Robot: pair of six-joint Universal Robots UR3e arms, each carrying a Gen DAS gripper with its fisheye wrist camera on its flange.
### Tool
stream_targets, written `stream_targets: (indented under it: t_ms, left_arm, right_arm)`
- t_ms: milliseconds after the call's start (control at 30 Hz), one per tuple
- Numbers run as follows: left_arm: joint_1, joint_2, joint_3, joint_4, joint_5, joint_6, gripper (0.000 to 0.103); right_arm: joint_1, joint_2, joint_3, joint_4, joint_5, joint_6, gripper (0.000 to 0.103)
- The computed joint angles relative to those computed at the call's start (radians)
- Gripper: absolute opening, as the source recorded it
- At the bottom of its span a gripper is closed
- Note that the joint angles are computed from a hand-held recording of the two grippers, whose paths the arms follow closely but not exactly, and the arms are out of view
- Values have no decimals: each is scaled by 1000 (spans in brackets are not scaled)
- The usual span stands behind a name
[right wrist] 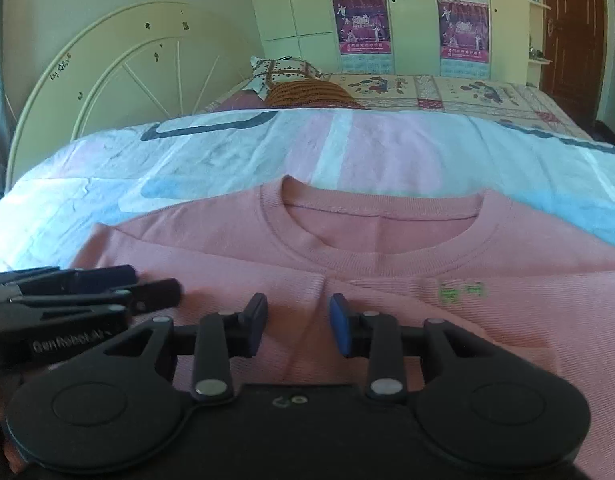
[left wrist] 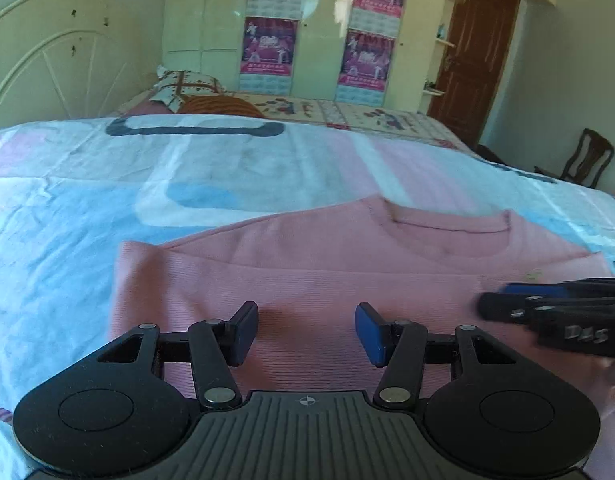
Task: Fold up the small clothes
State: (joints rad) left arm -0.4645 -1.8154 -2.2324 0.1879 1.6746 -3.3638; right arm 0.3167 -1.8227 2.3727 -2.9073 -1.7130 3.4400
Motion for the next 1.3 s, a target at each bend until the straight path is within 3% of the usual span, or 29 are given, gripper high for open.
stream_targets:
  t_ms: [67, 133, 200, 233, 333, 600, 733, 867, 967, 1100, 1200, 1300]
  left_arm:
    - [112, 32, -104, 85, -66, 39, 54]
    - [186, 53, -147, 113, -164, 68, 54]
    - [118, 37, -91, 59, -74, 85, 54]
    - [77, 44, -68, 27, -24, 71, 54]
    - [0, 85, -84, 58, 3, 20, 54]
    - [-168, 78, -128, 39, 110, -77, 55]
    - [-147, 165, -323, 165, 120, -56, 55]
    - [-155, 215, -431, 231, 140, -27, 55]
    - [-149, 260, -409, 149, 139, -41, 55]
    - [-137, 266, -421, 158, 126, -25, 55]
    - [-130, 298, -393, 82, 117, -27, 55]
    - [-102, 288, -317, 39, 110, -11, 55]
  right_arm:
    - [-39, -87, 32, 79, -65, 1, 32]
    - [-184, -241, 113, 144, 38, -47, 30]
    - [-238, -290, 132, 174, 100, -96, 30]
    - [-202, -260, 110, 174, 64, -90, 31]
    - [-105, -244, 76, 157, 4, -28, 38]
    - [147, -118, 10, 156, -60, 33, 36]
    - [163, -292, 79, 287, -129, 61, 32]
    - [107, -574, 184, 438, -97, 34, 31]
    - [150, -508, 148, 428, -137, 53, 32]
    - [169, -469, 135, 423, -193, 77, 31]
    - [50, -611, 171, 495, -92, 21, 30]
    - [21, -628, 164, 465, -94, -6, 36]
